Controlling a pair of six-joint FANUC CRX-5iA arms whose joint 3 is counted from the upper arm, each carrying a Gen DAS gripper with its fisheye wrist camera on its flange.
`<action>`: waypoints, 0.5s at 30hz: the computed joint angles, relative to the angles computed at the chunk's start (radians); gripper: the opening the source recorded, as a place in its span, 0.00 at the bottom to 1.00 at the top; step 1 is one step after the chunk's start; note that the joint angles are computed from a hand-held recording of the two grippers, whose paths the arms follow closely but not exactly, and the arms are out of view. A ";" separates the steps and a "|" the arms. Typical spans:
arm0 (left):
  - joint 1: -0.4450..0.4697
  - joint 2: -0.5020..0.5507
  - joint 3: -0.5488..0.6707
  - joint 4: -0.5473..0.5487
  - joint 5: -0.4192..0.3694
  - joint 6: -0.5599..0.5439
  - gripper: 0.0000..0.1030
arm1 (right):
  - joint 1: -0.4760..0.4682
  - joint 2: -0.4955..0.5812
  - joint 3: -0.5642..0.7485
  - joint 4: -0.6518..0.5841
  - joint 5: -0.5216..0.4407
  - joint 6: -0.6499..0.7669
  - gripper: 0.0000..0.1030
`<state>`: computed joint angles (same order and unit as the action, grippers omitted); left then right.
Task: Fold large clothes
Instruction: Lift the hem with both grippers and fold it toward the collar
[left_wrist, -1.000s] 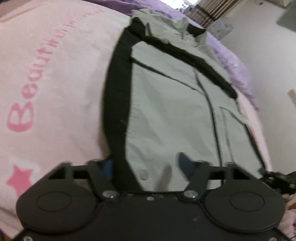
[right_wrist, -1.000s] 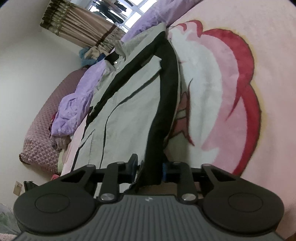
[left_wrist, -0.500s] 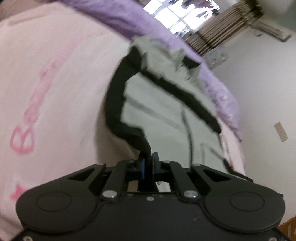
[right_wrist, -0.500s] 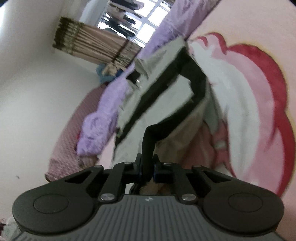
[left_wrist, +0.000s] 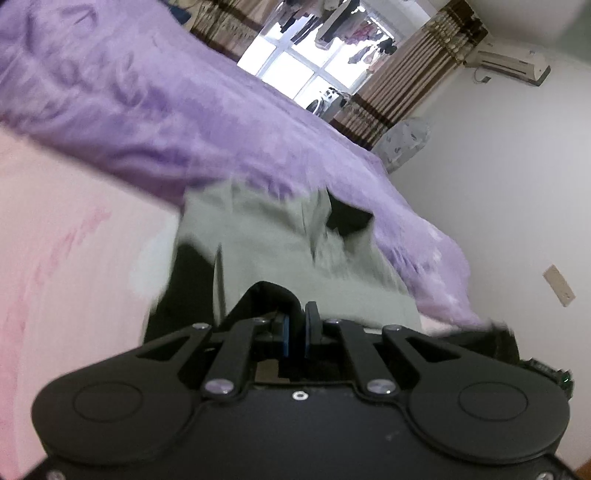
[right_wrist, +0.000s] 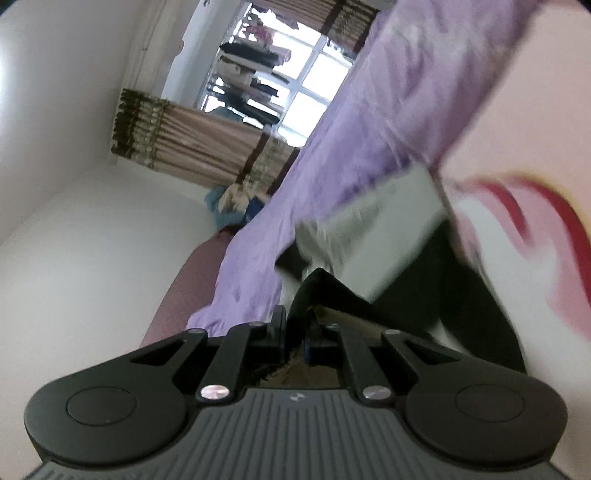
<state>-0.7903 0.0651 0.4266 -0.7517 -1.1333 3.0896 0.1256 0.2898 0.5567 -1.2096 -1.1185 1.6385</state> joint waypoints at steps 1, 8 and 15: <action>0.052 0.011 0.012 0.032 0.023 -0.061 0.13 | 0.033 0.055 0.081 0.038 0.026 -0.031 0.11; 0.270 0.145 0.118 0.135 -0.082 -0.178 0.98 | 0.233 0.311 0.376 0.522 0.180 -0.427 0.55; 0.227 0.159 0.045 0.069 -0.069 -0.286 0.98 | 0.267 0.298 0.295 0.644 0.235 -0.235 0.65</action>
